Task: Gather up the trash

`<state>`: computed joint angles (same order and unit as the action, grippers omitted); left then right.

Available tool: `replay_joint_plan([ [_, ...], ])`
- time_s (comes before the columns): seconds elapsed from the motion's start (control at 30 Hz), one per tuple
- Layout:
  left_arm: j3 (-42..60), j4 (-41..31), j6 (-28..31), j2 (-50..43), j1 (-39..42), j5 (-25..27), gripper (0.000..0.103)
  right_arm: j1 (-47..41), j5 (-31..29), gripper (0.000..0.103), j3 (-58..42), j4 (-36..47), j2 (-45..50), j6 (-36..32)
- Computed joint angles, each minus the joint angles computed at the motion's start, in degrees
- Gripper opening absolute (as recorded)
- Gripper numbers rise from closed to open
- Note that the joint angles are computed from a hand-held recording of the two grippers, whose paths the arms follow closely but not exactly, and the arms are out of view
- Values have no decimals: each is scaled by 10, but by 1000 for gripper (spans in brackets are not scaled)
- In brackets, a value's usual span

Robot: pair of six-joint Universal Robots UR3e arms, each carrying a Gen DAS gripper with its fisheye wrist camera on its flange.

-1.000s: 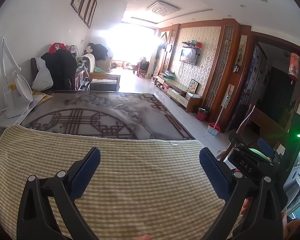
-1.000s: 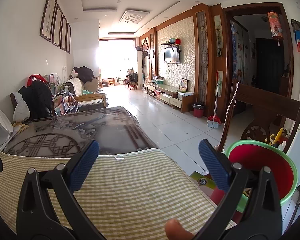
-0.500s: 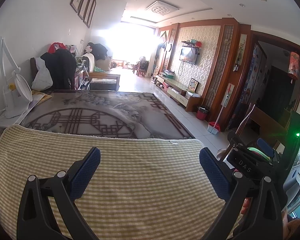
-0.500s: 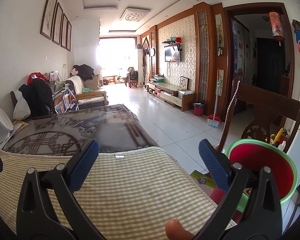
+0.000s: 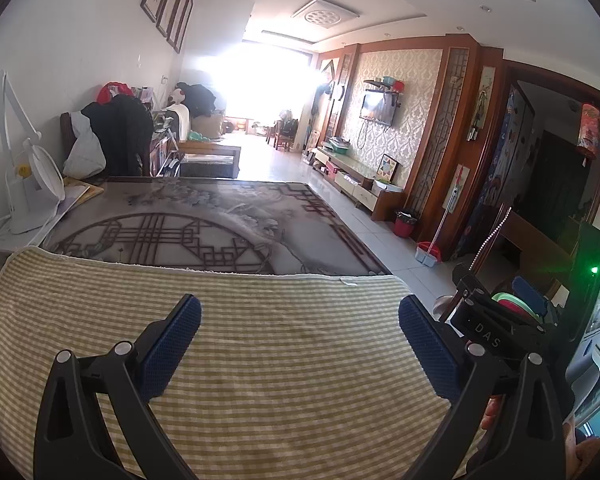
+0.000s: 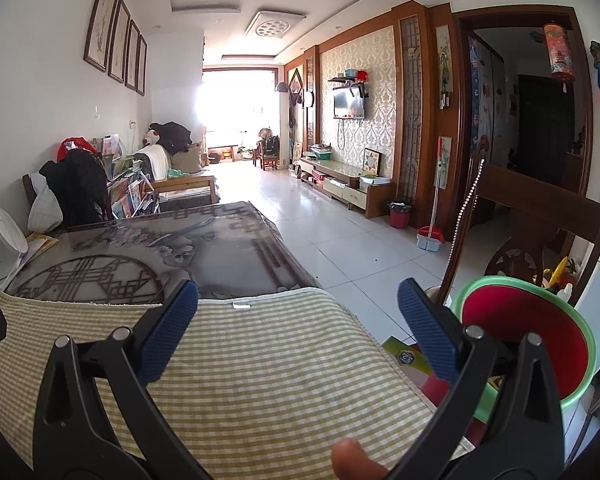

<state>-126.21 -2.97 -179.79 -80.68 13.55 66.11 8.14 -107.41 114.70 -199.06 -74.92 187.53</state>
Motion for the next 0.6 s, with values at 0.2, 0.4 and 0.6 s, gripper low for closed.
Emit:
replay_joint_plan([
  [0.2, 0, 0, 0, 0, 1, -1, 95, -1, 3, 98, -4, 12, -2, -2],
  [0.4, 9, 2, 5, -12, -8, 34, 95, 0, 17, 98, -14, 35, 1, -5],
  [0.6, 28, -37, -2, -33, 32, 103, 95, -13, 97, 98, -71, 152, 26, -17],
])
